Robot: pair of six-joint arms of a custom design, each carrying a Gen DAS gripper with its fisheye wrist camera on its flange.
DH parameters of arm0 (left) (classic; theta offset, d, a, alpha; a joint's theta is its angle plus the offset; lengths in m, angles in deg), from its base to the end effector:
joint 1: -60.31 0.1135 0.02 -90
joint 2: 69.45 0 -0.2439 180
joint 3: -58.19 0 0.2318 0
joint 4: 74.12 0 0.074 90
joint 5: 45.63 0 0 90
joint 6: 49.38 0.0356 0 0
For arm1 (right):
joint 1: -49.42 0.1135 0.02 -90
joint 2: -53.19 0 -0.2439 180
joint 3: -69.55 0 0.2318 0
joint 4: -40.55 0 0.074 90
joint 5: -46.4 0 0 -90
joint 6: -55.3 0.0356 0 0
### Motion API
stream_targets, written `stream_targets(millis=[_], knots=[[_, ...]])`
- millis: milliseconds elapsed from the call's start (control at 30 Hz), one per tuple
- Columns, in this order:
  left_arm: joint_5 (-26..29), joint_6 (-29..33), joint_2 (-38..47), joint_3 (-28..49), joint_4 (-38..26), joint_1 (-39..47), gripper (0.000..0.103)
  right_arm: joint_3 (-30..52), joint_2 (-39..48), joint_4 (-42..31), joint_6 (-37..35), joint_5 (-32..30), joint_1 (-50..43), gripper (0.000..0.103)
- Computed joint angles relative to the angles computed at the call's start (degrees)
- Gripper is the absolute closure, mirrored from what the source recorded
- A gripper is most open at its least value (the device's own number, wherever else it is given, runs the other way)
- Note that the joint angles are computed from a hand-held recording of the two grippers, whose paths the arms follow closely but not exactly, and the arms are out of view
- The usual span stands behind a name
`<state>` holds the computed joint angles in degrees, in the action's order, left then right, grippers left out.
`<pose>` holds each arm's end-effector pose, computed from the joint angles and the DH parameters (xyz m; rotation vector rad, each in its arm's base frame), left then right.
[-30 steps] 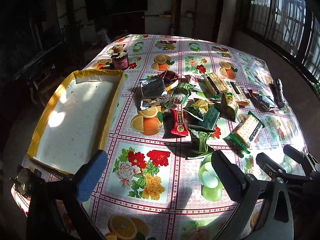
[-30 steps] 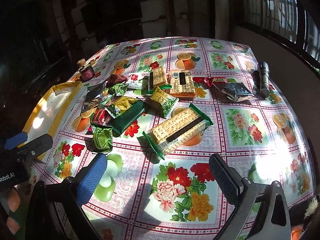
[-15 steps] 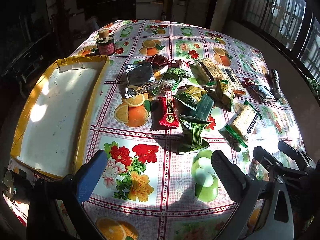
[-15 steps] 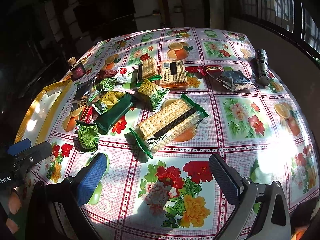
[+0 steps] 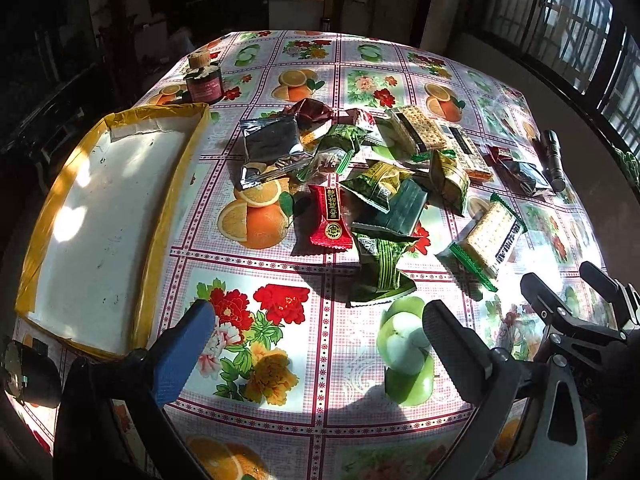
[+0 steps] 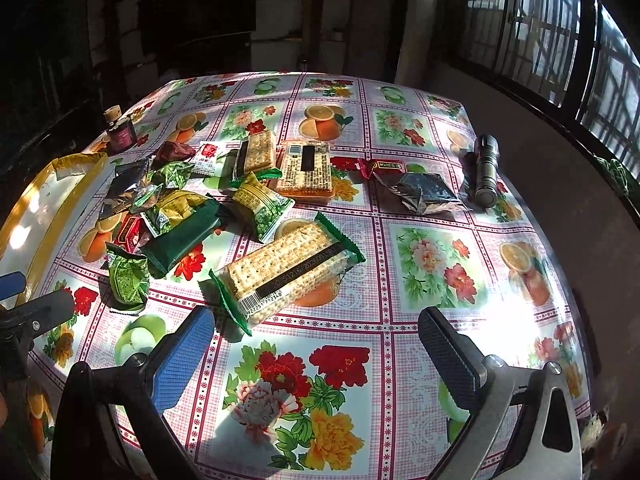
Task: Organize snacks
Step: 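Grasp the green snack packet with the left tool while the right tool grasps a cracker pack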
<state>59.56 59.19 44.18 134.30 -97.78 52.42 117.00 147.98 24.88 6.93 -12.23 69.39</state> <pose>0.3492 -0.0578 0.1008 0.6827 2.5143 -0.2834 0.2364 0.0662 0.0931 0.6229 2.3768 -0.2900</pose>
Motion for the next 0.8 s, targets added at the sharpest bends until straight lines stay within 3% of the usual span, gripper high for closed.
stream_targets(millis=[100,267,600,667,733,800], knots=[[-0.30,-0.14,0.76,0.52,-0.15,-0.47,0.000,-1.44,-0.19,3.19,-0.83,-2.74,-1.16,0.001],[1.07,-1.53,4.55,5.30,-3.46,-1.96,0.000,-5.09,1.78,14.51,-2.53,-13.17,-5.99,0.002],[-0.65,-4.95,12.51,14.13,-6.86,-7.30,0.002,2.58,14.07,19.52,-5.40,-20.86,-13.18,0.022],[-0.07,-5.05,13.89,15.63,-7.79,-7.26,0.013,3.49,14.70,19.51,-6.67,-21.21,-14.25,0.024],[-0.75,-4.97,15.73,17.74,-9.58,-7.30,0.050,3.43,14.65,20.10,-8.14,-22.26,-15.51,0.029],[-1.34,-5.17,15.92,17.52,-8.47,-6.89,0.062,3.02,14.53,20.62,-8.72,-22.97,-16.84,0.034]])
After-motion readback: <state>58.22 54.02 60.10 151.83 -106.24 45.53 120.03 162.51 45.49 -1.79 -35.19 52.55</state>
